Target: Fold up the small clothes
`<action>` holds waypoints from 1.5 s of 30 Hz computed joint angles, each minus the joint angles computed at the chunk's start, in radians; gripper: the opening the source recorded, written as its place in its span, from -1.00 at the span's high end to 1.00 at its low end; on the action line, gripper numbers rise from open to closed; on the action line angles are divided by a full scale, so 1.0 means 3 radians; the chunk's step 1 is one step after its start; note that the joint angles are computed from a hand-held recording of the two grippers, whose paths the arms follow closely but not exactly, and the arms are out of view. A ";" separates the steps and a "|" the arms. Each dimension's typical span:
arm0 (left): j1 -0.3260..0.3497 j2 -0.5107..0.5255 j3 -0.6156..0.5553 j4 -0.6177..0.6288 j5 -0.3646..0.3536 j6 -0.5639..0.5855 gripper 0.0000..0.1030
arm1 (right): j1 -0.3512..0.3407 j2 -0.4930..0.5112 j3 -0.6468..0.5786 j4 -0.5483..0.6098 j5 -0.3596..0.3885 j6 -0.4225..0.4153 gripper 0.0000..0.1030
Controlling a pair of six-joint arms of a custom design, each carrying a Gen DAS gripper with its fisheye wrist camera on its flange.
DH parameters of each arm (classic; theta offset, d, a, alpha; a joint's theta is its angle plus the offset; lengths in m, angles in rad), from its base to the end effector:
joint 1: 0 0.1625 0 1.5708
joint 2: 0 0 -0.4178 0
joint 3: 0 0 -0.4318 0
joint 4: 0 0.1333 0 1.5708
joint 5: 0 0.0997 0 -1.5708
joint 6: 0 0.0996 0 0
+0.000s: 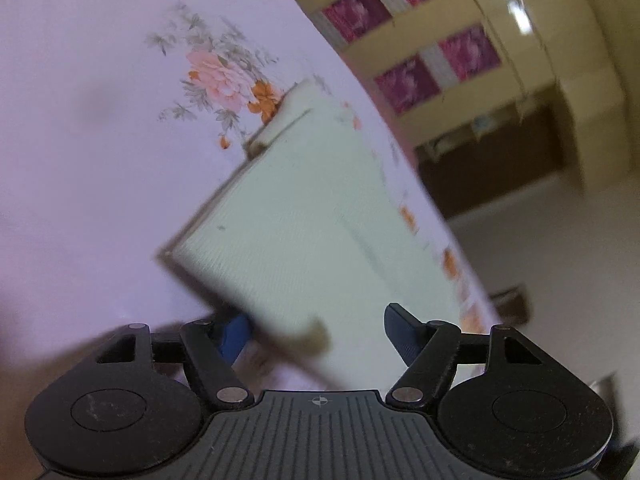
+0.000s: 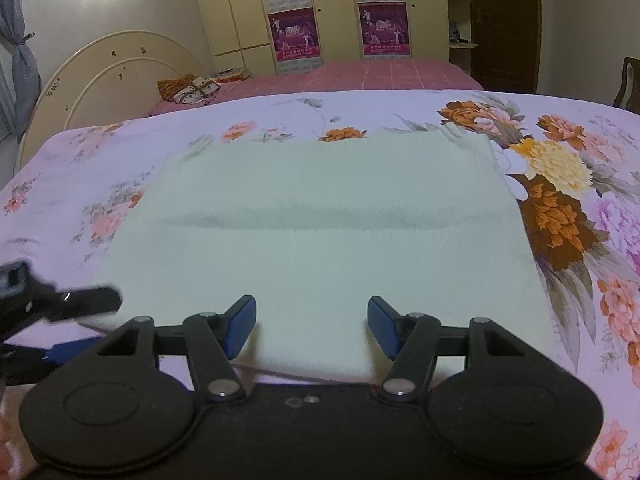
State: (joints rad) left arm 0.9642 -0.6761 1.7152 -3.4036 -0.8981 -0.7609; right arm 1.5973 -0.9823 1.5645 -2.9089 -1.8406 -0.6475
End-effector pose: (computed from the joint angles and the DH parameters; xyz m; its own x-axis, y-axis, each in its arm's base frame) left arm -0.2216 -0.6621 0.0682 -0.9244 -0.3387 0.1752 -0.3283 0.4730 -0.8176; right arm 0.1261 -0.7279 0.2711 -0.7607 -0.3134 0.5685 -0.5995 0.6750 -0.4301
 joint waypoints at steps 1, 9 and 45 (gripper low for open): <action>0.0039 0.0069 -0.0066 -0.0139 -0.0053 0.0017 -0.40 | -0.0004 0.0015 -0.0022 0.0021 0.0028 -0.0015 -0.18; 0.0155 0.0559 -0.0709 -0.0527 0.0002 0.0308 -0.36 | -0.0017 0.0195 -0.0253 0.0121 0.0117 0.0007 -0.18; 0.0040 0.1091 -0.2117 0.1286 -0.0886 0.2161 0.79 | -0.0232 0.0258 -0.0321 -0.0595 0.0230 -0.0356 0.02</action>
